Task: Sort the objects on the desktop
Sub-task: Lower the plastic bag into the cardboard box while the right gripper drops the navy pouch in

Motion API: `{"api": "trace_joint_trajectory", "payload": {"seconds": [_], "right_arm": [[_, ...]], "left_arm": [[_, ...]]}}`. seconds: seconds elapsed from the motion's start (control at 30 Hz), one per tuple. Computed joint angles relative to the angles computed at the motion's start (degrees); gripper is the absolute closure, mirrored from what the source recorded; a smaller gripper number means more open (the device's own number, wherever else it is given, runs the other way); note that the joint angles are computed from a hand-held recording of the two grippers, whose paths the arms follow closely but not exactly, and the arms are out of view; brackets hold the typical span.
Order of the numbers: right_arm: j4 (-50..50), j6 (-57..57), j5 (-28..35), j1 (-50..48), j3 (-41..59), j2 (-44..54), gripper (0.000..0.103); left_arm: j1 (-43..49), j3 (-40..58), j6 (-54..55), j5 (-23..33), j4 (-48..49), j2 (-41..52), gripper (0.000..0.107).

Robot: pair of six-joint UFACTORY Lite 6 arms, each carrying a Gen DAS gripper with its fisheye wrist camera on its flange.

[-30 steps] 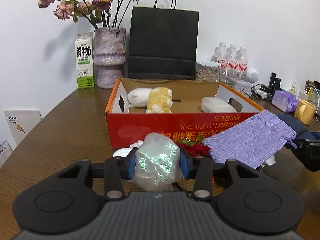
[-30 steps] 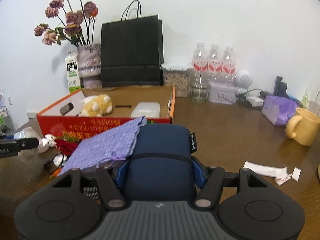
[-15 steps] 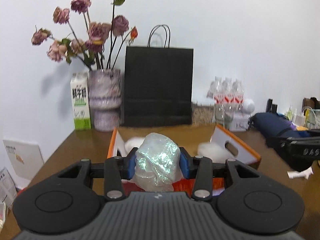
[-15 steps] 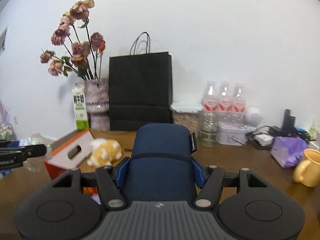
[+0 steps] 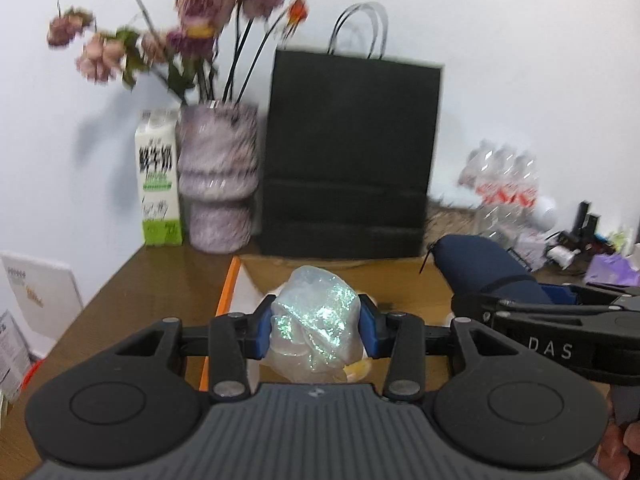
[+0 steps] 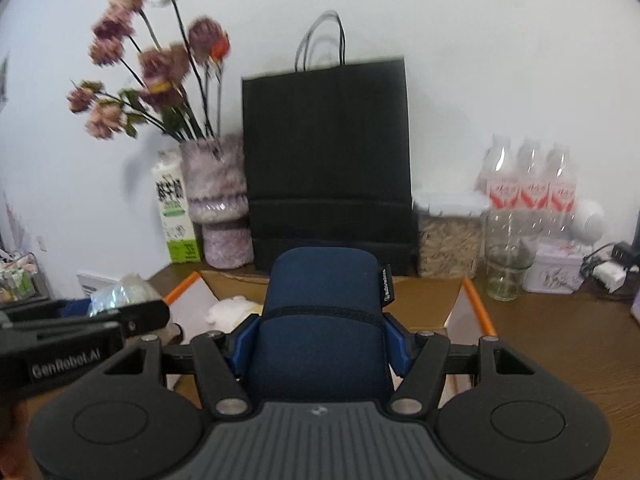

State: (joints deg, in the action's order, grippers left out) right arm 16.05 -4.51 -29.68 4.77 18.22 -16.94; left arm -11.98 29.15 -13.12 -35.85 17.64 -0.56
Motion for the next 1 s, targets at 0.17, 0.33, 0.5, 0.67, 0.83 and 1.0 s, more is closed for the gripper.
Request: {"api": "trace_joint_trajectory", "payload": {"seconds": [0.17,0.33,0.5,0.67,0.83,1.0], "right_arm": [[-2.18,2.22,-3.55,0.38,4.25,11.49,0.041],[-4.90,3.55,-3.70,-0.27,5.11,15.64,0.041],[-5.28,3.56,-3.88,-0.36,4.74,16.43,0.041],[-3.95,2.54,-3.04,0.09,4.88,16.10,0.039],[-1.64,1.26,-1.36,-0.22,4.20,12.99,0.021],[-9.10,7.84,1.84,-4.39,1.88,5.86,0.005]], "left_arm": [[0.23,5.62,3.06,0.90,-1.82,8.62,0.065],[-0.52,7.23,6.21,1.22,-4.29,12.06,0.065],[-1.66,6.92,9.33,0.46,-6.67,12.99,0.065],[-3.41,6.34,14.43,-0.95,-11.92,13.51,0.059],[-4.05,5.63,16.42,-1.97,-15.59,13.41,0.045],[-3.65,4.14,16.15,-3.10,-18.61,10.80,0.005]]}}
